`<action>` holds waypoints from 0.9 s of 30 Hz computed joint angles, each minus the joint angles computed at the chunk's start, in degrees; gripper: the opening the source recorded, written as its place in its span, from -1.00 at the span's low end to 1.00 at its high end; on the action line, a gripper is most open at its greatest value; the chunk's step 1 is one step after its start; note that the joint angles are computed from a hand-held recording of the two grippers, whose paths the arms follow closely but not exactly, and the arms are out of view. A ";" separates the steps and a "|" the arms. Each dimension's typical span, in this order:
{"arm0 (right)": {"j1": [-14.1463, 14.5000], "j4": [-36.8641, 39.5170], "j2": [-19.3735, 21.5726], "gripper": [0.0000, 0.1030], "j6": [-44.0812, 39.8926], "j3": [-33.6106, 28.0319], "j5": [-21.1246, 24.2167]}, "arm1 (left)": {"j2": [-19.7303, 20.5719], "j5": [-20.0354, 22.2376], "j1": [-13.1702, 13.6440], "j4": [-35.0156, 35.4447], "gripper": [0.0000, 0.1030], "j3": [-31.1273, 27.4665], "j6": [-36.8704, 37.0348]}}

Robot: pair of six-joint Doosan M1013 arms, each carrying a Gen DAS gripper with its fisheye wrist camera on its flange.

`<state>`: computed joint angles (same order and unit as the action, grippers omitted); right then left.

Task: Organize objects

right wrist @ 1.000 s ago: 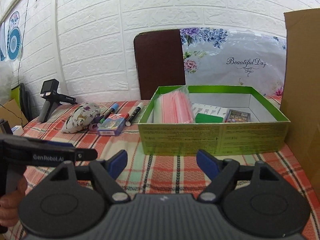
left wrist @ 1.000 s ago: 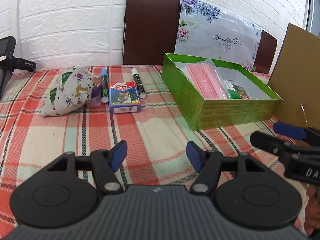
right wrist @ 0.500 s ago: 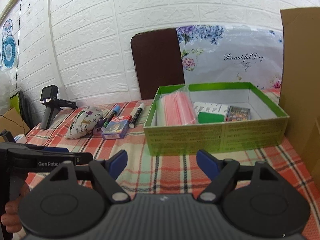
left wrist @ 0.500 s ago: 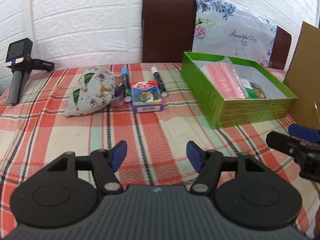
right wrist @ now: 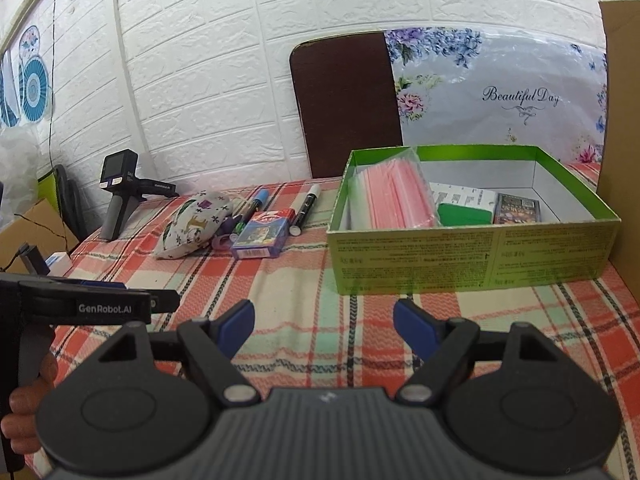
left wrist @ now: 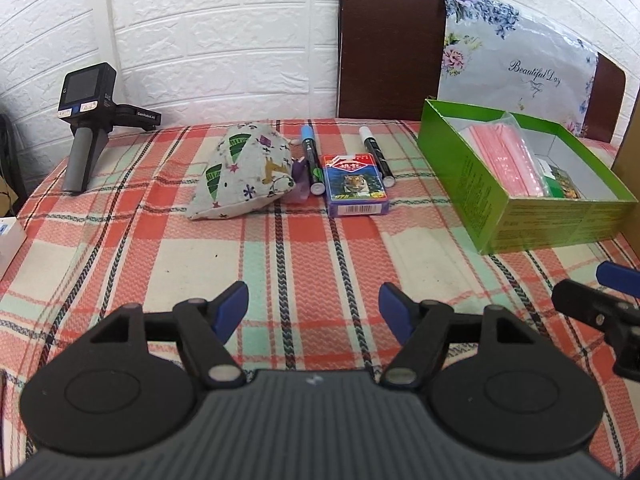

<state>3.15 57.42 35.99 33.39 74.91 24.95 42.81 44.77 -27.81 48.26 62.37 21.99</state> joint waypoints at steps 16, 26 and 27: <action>-0.14 -0.06 0.86 0.54 -2.07 -0.65 3.31 | 0.70 3.30 -0.17 2.48 0.43 -0.68 -2.33; 2.85 -4.20 4.69 0.43 -6.71 -6.93 8.19 | -1.25 5.87 2.00 14.53 0.45 8.00 -18.87; 3.44 -5.78 5.64 0.42 -5.91 -8.47 7.42 | -1.19 5.35 2.26 14.27 0.49 8.74 -20.22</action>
<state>6.59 51.64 41.63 27.47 66.44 32.37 41.62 50.12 -25.55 62.52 71.11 1.77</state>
